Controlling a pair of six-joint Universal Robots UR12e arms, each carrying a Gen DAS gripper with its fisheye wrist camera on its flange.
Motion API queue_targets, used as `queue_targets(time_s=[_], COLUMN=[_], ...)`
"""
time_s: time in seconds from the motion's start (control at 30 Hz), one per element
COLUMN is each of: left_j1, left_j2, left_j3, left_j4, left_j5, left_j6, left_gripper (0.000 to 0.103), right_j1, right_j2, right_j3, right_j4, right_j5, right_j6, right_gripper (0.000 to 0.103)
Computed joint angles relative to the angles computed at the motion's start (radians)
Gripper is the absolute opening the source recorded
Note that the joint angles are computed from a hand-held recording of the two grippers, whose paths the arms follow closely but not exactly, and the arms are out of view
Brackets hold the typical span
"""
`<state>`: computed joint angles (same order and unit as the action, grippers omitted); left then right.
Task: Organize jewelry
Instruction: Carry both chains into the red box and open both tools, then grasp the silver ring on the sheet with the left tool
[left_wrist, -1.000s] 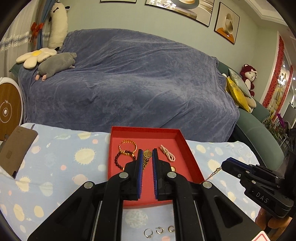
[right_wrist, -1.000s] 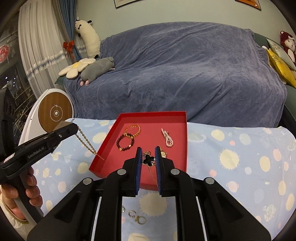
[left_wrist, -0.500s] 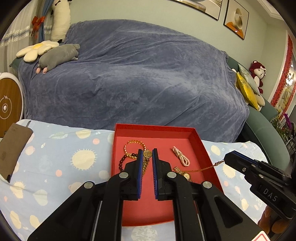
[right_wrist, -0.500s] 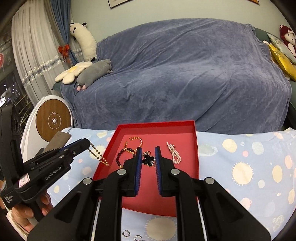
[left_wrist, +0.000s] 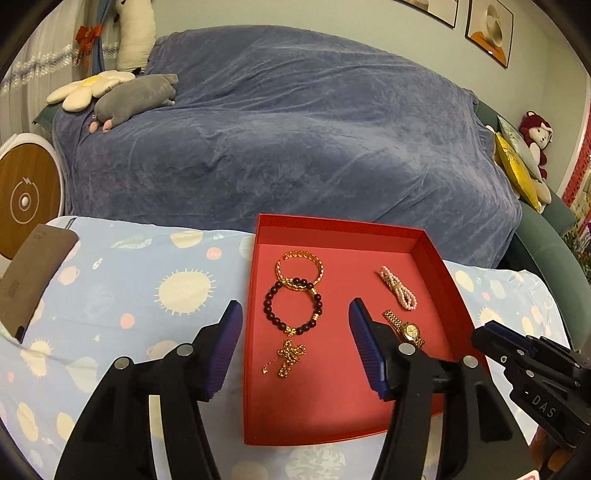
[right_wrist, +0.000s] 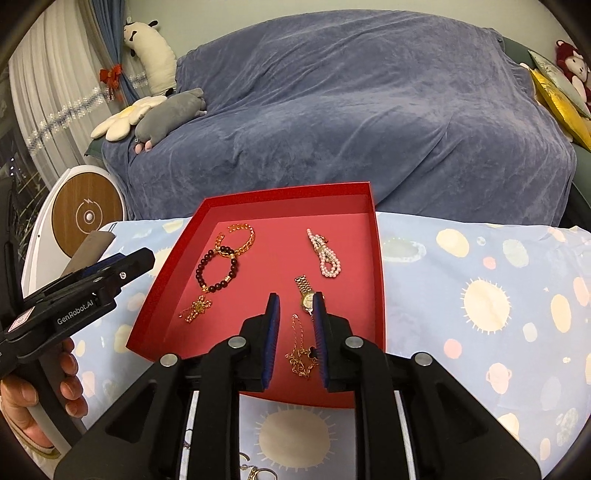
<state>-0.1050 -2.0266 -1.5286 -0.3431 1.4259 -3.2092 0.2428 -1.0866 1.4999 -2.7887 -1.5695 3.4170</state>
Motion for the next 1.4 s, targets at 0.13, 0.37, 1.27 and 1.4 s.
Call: queue_targets(time_s=[0.13,0.37,1.27,1.4], left_j1=[0.004,0.01,-0.032,-0.041], left_j2=[0.024,0.095,0.143,0.126], left_j3=[-0.022,-0.114,-0.28,-0.271], left_j4=[0.002,0.017,-0.043,-0.055], left_j5=[-0.008,0.0,-0.021,0.009], left_j6=[0.001,0.003,0.15,0.16], left_gripper=[0.059,0.06,0.059,0.044], right_j1=[0.003,0.004,0.043,0.042], right_j2=[-0.035,-0.116,-0.136,-0.136], right_j3=[0.042,0.155,0.259,0.258], right_j4=[-0.032,-0.055,0.051,0.054], right_j5=[-0.012,0.014,0.067,0.069], right_j6=[-0.013,-0.016,-0.036,-0.036], right_gripper=[0.029,0.029,0.029,0.029])
